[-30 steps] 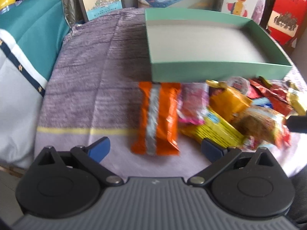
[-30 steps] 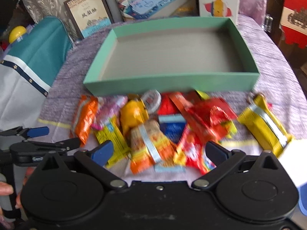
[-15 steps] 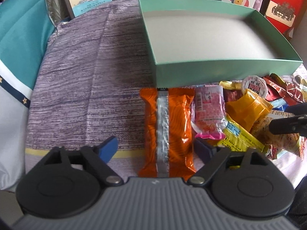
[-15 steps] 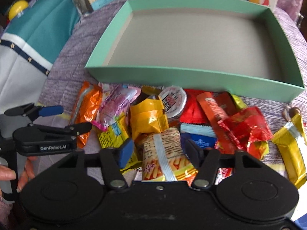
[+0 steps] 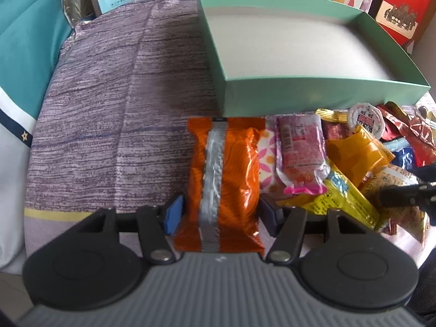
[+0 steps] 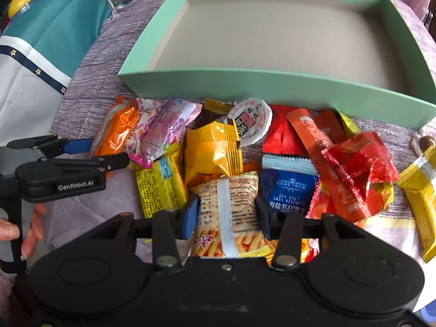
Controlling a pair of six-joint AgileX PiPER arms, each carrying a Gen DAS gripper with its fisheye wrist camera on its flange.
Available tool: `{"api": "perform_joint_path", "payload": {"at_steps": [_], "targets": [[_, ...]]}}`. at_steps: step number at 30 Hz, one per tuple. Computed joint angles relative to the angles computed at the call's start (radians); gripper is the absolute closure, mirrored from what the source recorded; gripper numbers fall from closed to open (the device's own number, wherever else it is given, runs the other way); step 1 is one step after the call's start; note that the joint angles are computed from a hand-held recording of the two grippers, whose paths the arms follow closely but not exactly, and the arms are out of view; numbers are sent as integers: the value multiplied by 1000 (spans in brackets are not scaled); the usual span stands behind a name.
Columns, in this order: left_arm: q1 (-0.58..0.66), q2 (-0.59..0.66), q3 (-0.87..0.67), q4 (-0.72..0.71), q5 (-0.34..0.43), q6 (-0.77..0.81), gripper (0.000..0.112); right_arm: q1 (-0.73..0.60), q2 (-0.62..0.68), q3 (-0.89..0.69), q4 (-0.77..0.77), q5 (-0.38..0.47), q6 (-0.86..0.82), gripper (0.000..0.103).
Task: Organize snacks
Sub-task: 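Grasp the orange silver-striped bag with left tool while right tool grasps the wafer-stick bag, then carry both bags into the green box and open both tools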
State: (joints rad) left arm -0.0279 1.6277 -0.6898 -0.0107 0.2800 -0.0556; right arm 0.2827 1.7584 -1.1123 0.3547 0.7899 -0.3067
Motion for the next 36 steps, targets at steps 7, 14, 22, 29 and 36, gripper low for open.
{"api": "perform_joint_path", "payload": {"at_steps": [7,14,22,29,36], "targets": [[10,-17,15,-57,-28,34,63,12,-36,52,22,-66,-38,63],[5,-137,60,-29,15,-37,64,-78,-110,60,109,2,-131,63],[-8,-280,42,13,106,-82,64,-141,-152,39,186,30,-193,63],[-59,-165,-175,123,131,-150,64,-135,-40,-129,208,-54,-156,63],[-90,183,-566,203,202,-221,64,-94,220,-447,170,-145,-3,63]]}}
